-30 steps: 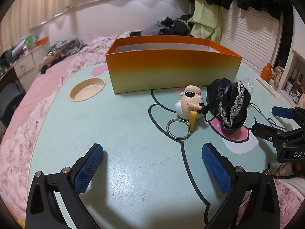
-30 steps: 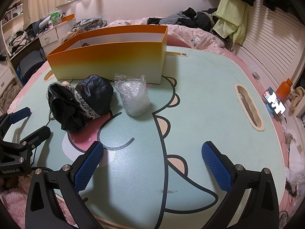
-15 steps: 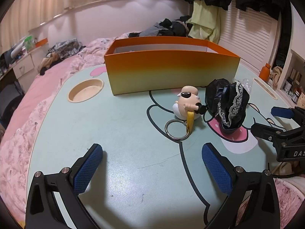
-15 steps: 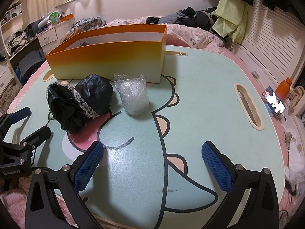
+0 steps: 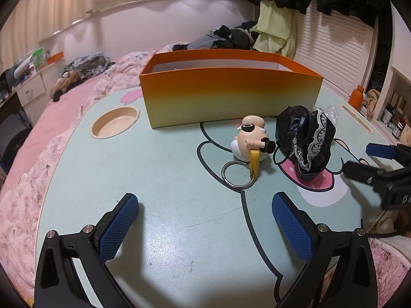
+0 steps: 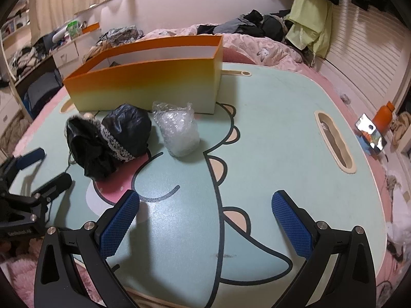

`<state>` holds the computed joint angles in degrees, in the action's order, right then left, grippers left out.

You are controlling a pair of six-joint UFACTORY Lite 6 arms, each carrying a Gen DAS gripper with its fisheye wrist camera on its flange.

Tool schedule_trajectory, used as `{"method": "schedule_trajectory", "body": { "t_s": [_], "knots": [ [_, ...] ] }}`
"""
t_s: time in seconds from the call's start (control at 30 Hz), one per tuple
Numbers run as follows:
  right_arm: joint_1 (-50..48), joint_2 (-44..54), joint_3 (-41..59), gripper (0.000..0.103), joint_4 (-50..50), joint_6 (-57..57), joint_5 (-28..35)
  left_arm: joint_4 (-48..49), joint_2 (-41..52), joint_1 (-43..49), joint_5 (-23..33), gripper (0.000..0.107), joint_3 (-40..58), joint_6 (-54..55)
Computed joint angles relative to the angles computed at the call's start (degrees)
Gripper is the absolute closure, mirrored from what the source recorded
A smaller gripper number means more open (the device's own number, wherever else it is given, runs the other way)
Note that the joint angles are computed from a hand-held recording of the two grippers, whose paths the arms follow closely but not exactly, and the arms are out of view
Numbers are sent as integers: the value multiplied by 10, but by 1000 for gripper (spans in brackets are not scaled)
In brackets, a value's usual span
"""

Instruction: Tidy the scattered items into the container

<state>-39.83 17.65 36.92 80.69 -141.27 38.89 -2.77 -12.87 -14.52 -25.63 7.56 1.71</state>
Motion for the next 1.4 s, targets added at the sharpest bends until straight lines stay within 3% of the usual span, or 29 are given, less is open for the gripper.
{"method": "schedule_trajectory", "body": {
  "t_s": [0.07,0.13,0.2,0.33,0.43,0.5,0.6,0.93,1.03,1.17,1.2,1.4],
  "knots": [
    [-14,-7,10,3,-12,16,15,0,0,0,0,4,0,0],
    [-22,-37,9,20,-4,10,24,-3,0,-2,-1,4,0,1],
    [-22,-67,25,26,-34,43,45,-4,0,-2,-1,4,-1,2],
    [26,-100,109,35,-119,182,90,-3,0,-2,-2,4,-1,2],
    [106,-65,216,50,-201,330,106,3,0,1,-3,4,-2,-2],
    [171,-29,283,50,-254,415,86,-3,0,-2,-3,4,-2,1],
    [268,18,344,50,-340,533,7,-7,1,-5,-3,4,-2,3],
    [435,192,500,50,-665,890,-50,-12,-3,-9,-2,4,-3,5],
    [441,235,548,50,-680,912,-14,-17,-1,-12,-1,4,1,8],
    [467,243,526,51,-769,977,-86,-6,4,-9,0,4,6,3],
    [467,235,514,68,-763,967,-103,-2,6,-7,-1,4,8,0],
    [406,144,438,68,-538,741,-107,-5,8,-9,-2,4,9,1]
  ]
}}
